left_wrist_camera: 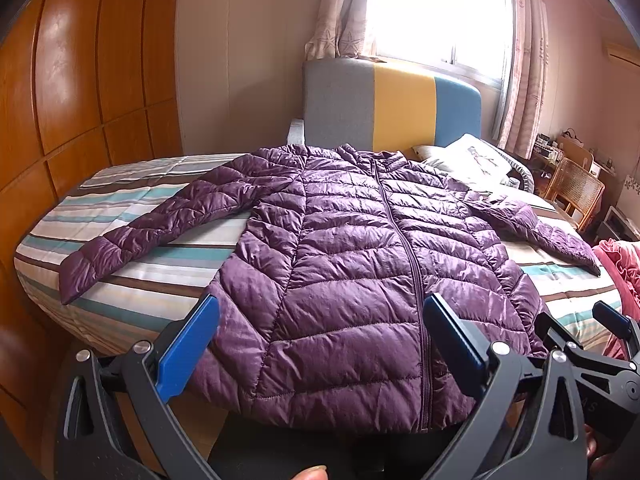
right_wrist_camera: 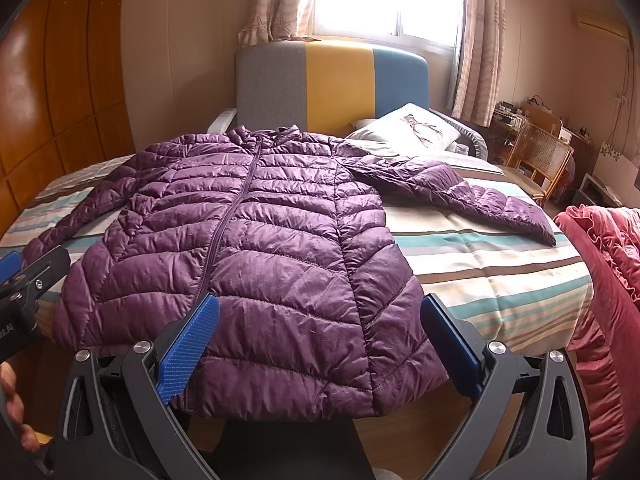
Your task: Fold large clothes
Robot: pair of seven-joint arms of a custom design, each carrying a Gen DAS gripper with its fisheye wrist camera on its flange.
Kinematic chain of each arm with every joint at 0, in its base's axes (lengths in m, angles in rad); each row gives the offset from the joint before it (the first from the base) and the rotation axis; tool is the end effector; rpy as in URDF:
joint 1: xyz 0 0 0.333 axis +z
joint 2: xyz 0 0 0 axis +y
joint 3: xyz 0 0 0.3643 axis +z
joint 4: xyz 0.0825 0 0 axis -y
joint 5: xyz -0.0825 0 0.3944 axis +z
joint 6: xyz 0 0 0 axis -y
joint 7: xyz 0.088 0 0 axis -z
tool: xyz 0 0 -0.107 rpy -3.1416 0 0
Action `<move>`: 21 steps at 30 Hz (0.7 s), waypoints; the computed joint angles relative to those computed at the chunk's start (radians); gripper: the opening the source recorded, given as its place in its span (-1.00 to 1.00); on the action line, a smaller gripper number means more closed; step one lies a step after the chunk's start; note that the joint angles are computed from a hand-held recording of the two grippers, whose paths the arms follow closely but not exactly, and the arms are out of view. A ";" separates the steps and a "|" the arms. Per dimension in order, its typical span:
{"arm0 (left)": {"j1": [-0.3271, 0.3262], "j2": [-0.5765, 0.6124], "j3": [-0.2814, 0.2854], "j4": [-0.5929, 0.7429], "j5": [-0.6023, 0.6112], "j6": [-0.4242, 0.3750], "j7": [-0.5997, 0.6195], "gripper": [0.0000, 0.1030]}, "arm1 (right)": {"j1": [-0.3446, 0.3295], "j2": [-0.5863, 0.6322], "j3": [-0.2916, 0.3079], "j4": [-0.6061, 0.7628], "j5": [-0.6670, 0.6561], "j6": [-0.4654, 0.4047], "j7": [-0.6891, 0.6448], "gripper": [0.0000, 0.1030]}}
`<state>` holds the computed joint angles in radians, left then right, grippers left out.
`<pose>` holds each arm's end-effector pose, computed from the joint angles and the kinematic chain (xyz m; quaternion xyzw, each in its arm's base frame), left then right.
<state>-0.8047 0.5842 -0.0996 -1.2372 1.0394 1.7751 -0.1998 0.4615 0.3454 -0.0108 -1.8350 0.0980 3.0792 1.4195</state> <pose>0.5485 -0.5406 0.5015 -0.7914 0.4024 -0.2243 0.4019 0.6420 0.3030 0.4917 -0.7768 0.4558 -0.2396 0.3626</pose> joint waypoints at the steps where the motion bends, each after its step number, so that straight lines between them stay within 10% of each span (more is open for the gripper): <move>1: -0.001 0.001 0.000 0.001 0.000 -0.001 0.000 0.97 | -0.002 0.000 0.002 -0.001 0.001 0.002 -0.002 0.94; 21: 0.004 -0.004 -0.001 -0.006 -0.002 0.004 -0.005 0.97 | 0.003 0.000 -0.004 0.000 0.004 0.002 -0.004 0.94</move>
